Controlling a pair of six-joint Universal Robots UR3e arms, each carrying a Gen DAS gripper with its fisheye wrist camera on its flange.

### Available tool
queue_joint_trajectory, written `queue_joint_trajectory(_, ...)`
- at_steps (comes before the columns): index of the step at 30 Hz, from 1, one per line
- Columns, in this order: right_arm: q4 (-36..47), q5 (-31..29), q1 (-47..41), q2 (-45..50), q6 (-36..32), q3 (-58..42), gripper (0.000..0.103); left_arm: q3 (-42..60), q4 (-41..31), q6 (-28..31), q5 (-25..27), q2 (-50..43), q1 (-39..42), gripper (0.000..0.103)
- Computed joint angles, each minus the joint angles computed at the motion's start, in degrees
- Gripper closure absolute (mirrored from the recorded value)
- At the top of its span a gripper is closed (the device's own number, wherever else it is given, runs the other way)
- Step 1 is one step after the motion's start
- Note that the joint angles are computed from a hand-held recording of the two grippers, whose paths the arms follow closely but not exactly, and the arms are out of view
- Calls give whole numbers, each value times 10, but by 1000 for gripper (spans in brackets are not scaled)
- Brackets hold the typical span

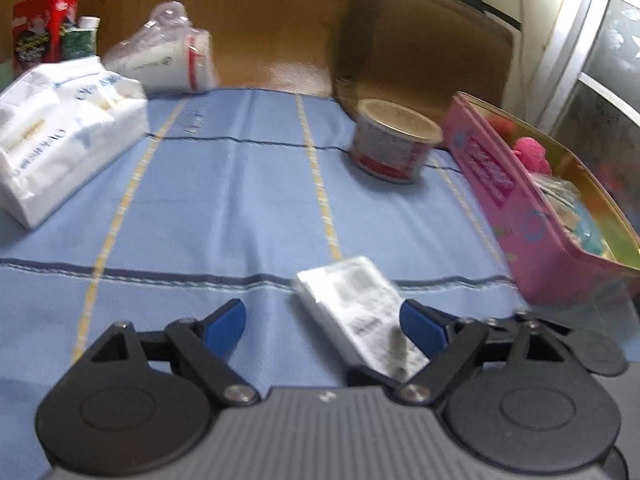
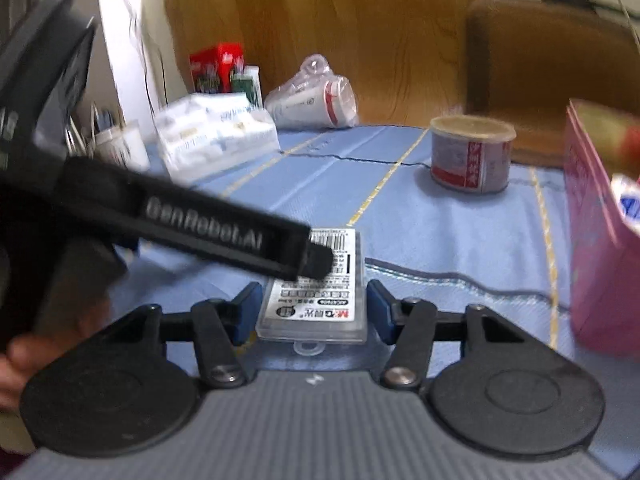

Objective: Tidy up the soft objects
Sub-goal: 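Lift the card pack with the right tool while the left tool grasps it, then carry the card pack with the left tool into the tin box, release, then withdraw both tools from the tin box back over the table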

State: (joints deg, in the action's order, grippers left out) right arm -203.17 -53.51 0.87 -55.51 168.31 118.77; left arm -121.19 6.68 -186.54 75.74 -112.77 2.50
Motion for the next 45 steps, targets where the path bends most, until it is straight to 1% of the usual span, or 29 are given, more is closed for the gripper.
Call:
queue_joint_trajectory(1,-16,19,-10,5,13,4,44,0,-6,-3,-18,3,1,27)
queue_joint_trajectory(2,-30,31,-18,8,23,8,44,3,-12,-5,-36,6,3,36)
queue_joint_trajectory(3,-48,27,-17,8,35,15,44,11,-26,-10,-43,9,1,39)
queue_joint_trajectory(5,-92,13,-17,11,54,26,44,36,-44,-17,-34,12,-14,43)
queue_joint_trajectory(9,-179,24,-56,-2,95,58,44,99,-70,-24,-50,12,-39,43)
queue_joint_trajectory(11,-218,25,-79,-12,111,71,44,156,-80,-21,-45,-8,-67,43)
queue_joint_trajectory(14,-271,5,-110,-23,123,85,44,263,-112,-10,-31,-57,-115,43)
queue_joint_trajectory(16,-295,-15,-131,-26,125,93,44,353,-138,1,-18,-107,-151,43)
queue_joint_trajectory(18,-303,-21,-160,-26,124,95,44,446,-176,6,-6,-160,-182,43)
queue_joint_trajectory(21,-293,-28,-195,-24,122,91,44,604,-249,9,-4,-255,-216,43)
queue_joint_trajectory(24,-278,-42,-220,-16,116,82,43,722,-292,7,-5,-329,-239,43)
queue_joint_trajectory(25,-274,-52,-226,-6,114,71,44,775,-310,4,-1,-362,-246,41)
queue_joint_trajectory(26,-268,-72,-225,-1,115,63,48,811,-323,1,12,-382,-254,38)
queue_joint_trajectory(27,-255,-109,-214,7,113,45,48,854,-343,0,28,-406,-261,36)
queue_joint_trajectory(28,-234,-148,-203,15,109,26,44,901,-367,0,49,-429,-269,36)
queue_joint_trajectory(29,-211,-170,-198,16,108,15,42,925,-382,0,62,-441,-272,34)
queue_joint_trajectory(30,-211,-167,-205,17,117,19,40,925,-384,-2,67,-441,-272,32)
queue_joint_trajectory(31,-219,-146,-219,14,129,32,40,901,-375,-8,66,-428,-269,30)
queue_joint_trajectory(32,-233,-124,-233,12,134,45,40,858,-349,-9,62,-408,-264,26)
queue_joint_trajectory(33,-241,-121,-235,7,136,55,40,827,-328,-10,66,-393,-263,25)
queue_joint_trajectory(34,-251,-118,-237,2,139,68,40,792,-307,-9,75,-375,-262,25)
queue_joint_trajectory(38,-291,-81,-256,-23,153,124,39,655,-230,-2,84,-300,-254,23)
queue_joint_trajectory(40,-314,-73,-262,-32,160,148,36,576,-183,6,92,-258,-250,19)
queue_joint_trajectory(42,-326,-78,-257,-43,175,164,34,511,-140,14,105,-223,-248,15)
queue_joint_trajectory(44,-323,-79,-255,-59,192,178,34,452,-105,28,130,-191,-250,14)
queue_joint_trajectory(45,-321,-76,-256,-68,201,189,34,431,-94,34,144,-180,-252,11)
